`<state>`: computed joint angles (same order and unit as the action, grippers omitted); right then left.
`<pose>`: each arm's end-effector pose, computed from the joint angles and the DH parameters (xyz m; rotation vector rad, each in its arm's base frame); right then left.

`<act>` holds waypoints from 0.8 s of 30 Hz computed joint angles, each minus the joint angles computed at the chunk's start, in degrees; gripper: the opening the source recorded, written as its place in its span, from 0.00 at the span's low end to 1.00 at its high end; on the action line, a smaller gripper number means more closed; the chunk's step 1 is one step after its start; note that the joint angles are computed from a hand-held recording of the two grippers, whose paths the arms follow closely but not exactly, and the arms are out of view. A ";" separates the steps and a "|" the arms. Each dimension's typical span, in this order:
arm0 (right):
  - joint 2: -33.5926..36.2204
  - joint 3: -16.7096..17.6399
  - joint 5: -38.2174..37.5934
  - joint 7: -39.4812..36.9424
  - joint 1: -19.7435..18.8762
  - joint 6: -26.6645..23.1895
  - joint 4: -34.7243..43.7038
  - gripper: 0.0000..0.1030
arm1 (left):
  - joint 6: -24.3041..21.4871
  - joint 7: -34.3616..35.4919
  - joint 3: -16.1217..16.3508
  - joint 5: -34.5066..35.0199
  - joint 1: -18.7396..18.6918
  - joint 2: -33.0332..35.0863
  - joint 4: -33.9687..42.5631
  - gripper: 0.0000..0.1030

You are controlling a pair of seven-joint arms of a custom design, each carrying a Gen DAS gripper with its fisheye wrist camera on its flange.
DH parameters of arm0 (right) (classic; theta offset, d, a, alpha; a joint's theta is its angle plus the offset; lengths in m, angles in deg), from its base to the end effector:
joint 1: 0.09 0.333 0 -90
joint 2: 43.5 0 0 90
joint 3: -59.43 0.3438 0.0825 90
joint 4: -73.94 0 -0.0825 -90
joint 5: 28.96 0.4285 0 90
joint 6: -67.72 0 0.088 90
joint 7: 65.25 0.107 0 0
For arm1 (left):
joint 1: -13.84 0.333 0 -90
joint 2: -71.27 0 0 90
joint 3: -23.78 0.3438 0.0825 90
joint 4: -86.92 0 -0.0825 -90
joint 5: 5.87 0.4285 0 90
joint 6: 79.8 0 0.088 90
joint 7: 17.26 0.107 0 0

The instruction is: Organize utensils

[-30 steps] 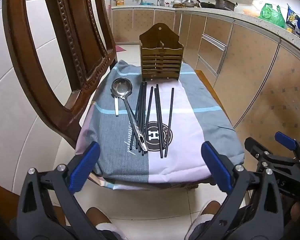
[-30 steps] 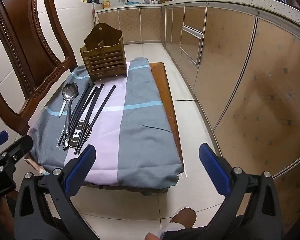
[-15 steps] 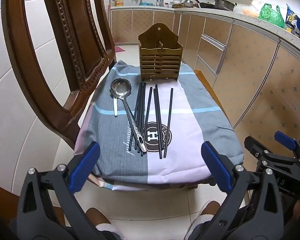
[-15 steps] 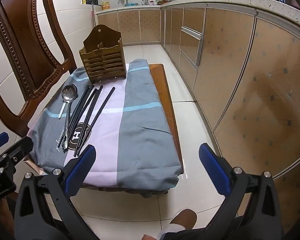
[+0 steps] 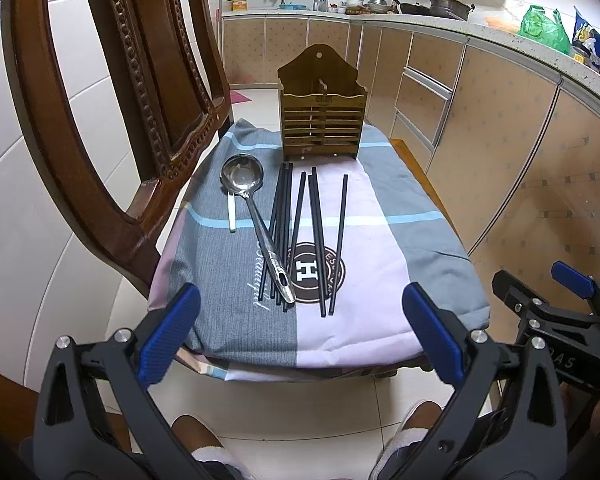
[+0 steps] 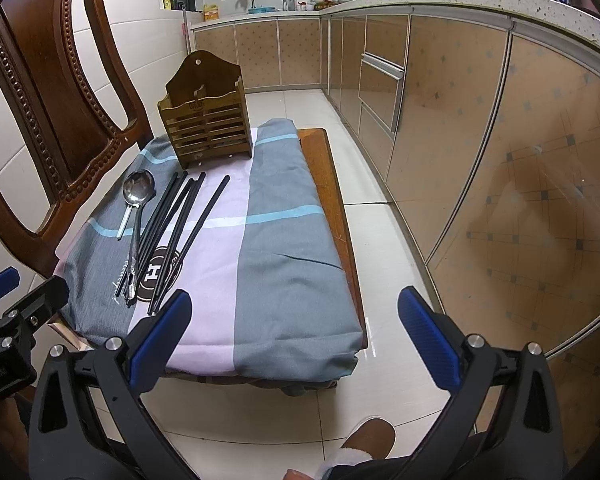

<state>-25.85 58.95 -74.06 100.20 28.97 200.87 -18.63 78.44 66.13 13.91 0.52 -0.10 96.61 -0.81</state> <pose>0.6538 0.3426 0.5056 -1.4373 2.1195 -0.8360 0.7265 -0.2977 0.5075 -1.4887 2.1042 -0.9279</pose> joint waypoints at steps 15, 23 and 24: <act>0.13 -0.17 -0.09 0.34 0.11 0.12 0.08 0.98 | -0.28 0.47 -0.17 -0.42 0.15 0.10 0.13 0.97; 0.13 -0.12 -0.13 0.36 0.11 -0.01 0.13 0.98 | -0.28 0.45 -0.09 -0.43 0.08 0.11 0.06 0.97; 0.16 -0.09 -0.04 0.31 0.07 0.01 0.17 0.98 | -0.21 0.38 -0.07 -0.43 0.06 0.09 0.03 0.97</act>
<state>-25.69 58.85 -74.10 100.51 29.04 200.88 -18.46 78.23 66.51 13.84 0.09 -0.03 96.70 -0.78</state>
